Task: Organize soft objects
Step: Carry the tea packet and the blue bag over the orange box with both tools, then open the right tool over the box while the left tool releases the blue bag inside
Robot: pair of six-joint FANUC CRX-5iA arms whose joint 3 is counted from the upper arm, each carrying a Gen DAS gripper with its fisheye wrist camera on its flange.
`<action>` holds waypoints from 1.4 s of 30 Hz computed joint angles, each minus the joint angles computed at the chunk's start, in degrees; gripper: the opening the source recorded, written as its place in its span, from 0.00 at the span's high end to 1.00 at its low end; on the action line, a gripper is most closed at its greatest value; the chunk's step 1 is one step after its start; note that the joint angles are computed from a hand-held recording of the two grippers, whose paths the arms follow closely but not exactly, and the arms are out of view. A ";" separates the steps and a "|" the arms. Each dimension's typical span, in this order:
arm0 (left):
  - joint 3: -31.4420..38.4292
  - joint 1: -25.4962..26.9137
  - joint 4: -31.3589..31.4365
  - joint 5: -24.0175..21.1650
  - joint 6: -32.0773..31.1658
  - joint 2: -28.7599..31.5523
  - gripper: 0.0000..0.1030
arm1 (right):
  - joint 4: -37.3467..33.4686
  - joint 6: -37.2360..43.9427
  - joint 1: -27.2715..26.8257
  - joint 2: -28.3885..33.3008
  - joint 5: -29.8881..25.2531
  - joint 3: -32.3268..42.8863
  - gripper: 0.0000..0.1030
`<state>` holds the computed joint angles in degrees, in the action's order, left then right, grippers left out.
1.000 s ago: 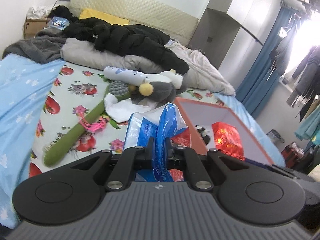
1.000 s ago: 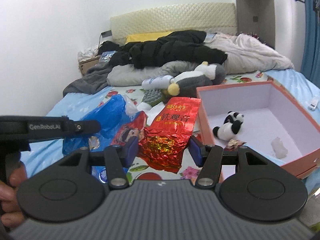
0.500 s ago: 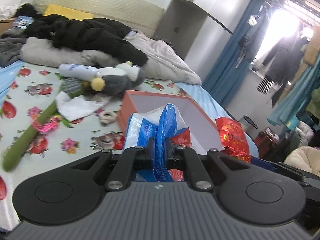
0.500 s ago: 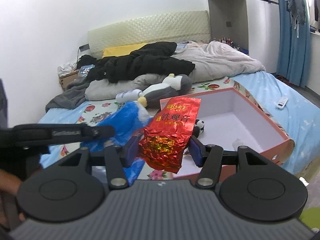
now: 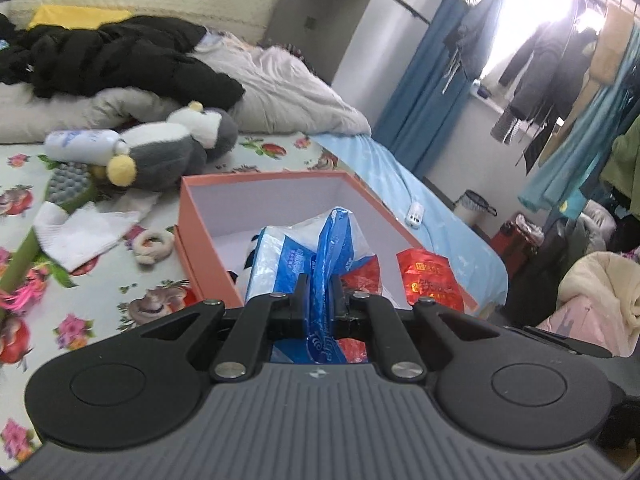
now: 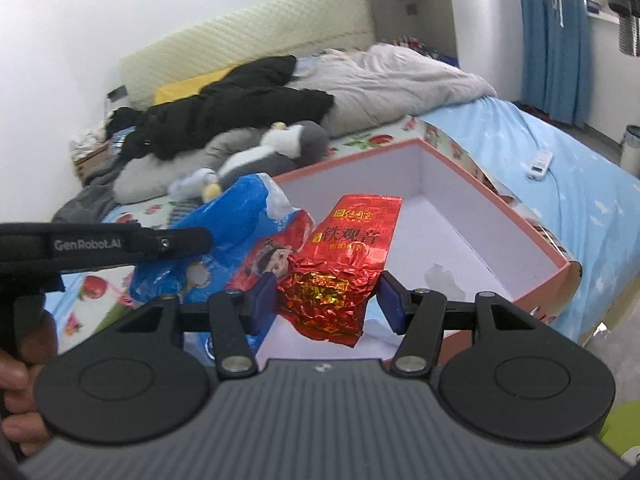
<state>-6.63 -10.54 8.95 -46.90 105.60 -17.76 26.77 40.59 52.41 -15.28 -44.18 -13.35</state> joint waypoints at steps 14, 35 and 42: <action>8.50 2.29 7.94 0.22 -9.31 17.41 0.90 | -13.47 13.22 -10.09 11.05 0.86 9.10 0.43; 14.24 3.44 8.76 -2.98 -11.52 26.48 0.64 | -19.89 19.68 -13.96 17.74 0.38 13.85 0.34; 11.02 3.31 6.03 -2.49 -10.38 20.11 0.64 | -17.15 17.79 -11.63 13.83 1.99 10.84 0.34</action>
<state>4.39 -7.24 14.97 -49.39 95.21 2.35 9.62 58.39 40.78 -1.44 -42.19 -2.51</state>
